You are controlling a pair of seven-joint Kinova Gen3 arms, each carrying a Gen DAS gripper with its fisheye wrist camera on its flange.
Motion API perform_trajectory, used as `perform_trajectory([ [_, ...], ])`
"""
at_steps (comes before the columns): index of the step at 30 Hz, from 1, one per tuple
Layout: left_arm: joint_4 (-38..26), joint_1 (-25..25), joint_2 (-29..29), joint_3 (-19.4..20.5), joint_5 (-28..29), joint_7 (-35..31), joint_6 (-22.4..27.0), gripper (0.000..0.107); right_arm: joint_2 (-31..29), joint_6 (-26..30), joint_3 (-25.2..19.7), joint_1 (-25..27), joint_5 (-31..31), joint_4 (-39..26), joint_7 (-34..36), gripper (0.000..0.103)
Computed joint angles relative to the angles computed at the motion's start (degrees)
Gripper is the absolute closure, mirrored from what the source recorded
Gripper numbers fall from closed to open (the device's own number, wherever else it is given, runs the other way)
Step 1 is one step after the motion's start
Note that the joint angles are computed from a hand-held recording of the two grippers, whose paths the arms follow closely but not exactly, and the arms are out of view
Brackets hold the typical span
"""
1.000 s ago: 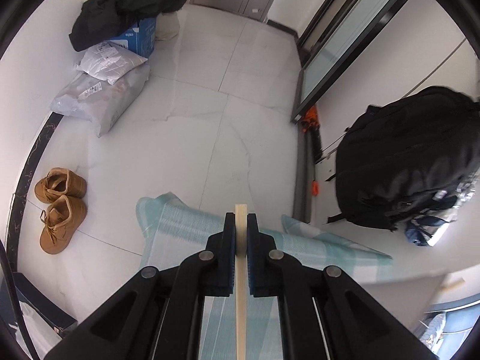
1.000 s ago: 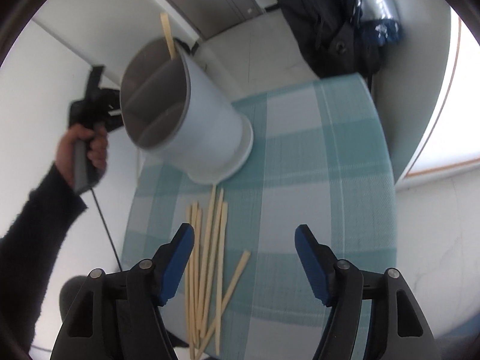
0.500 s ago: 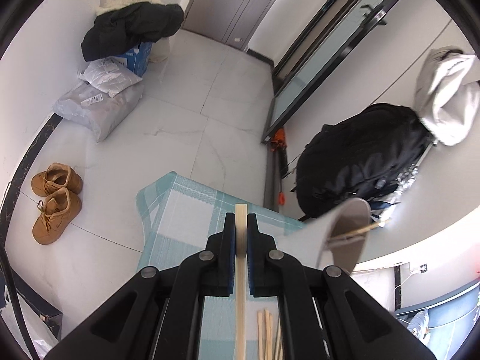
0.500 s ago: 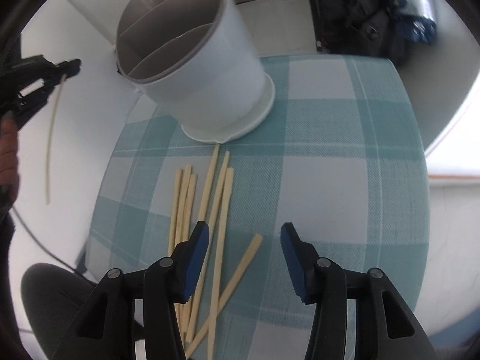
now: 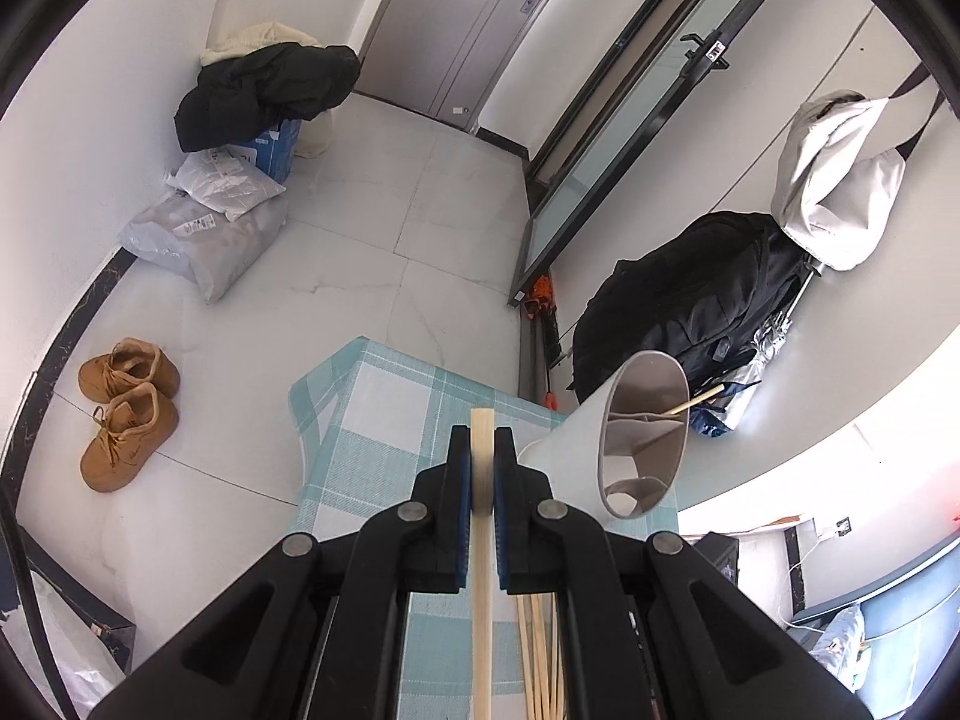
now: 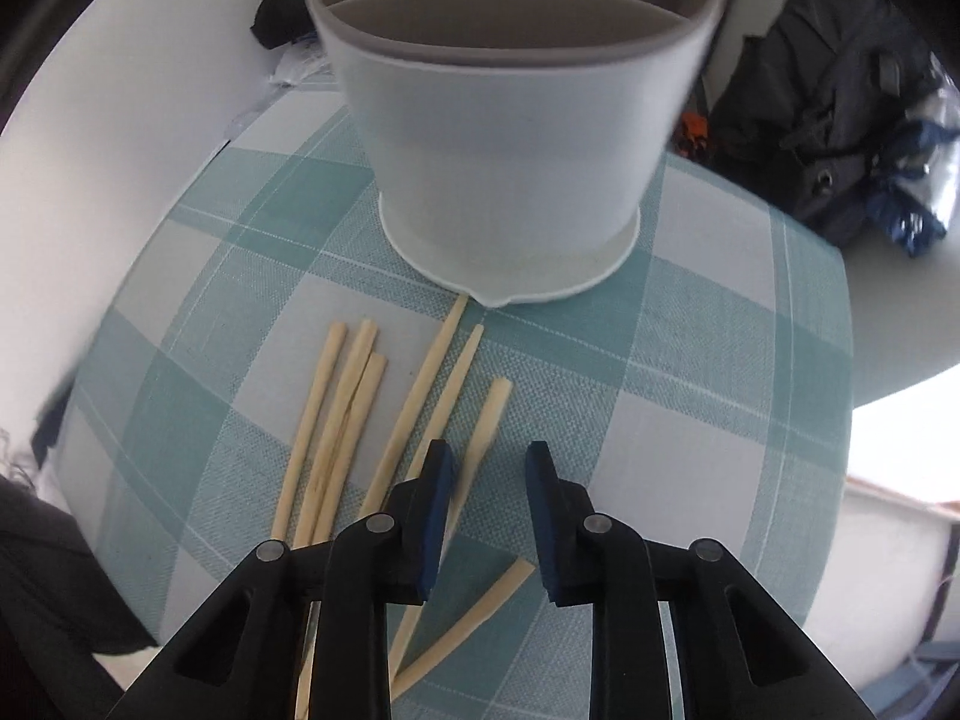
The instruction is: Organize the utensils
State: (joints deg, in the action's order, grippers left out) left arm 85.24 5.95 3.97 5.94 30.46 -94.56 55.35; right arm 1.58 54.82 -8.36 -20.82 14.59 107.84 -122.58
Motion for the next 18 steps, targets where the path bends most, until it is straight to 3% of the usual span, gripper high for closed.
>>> perform_trajectory([
  [3, 0.25, 0.0, -0.61, -0.01, 0.65, -0.04, 0.57, 0.105, 0.61, -2.25, 0.44, 0.57, 0.06, -0.07, -0.87, 0.081],
  [5, 0.04, 0.28, -0.78, 0.06, 0.26, 0.37, 0.85, 0.105, 0.15, -4.04, 1.99, 0.68, -0.93, 0.51, -0.12, 0.095],
  [7, 0.11, 0.59, -1.45, 0.15, 0.0, 0.47, 1.17, 0.105, -1.84, -7.79, 2.24, 3.2, -4.65, 2.57, 1.06, 0.097],
  [13, 0.65, 1.99, -3.53, 0.37, -0.75, 0.36, 1.69, 0.105, -14.04, -16.82, 2.92, 7.26, -9.47, 9.87, 3.23, 0.097],
  [18, 2.82, 3.23, -6.42, 0.09, 1.14, -1.3, -0.63, 0.105, -25.86, -24.13, 0.19, 10.13, -11.1, 14.94, 4.38, 0.097],
])
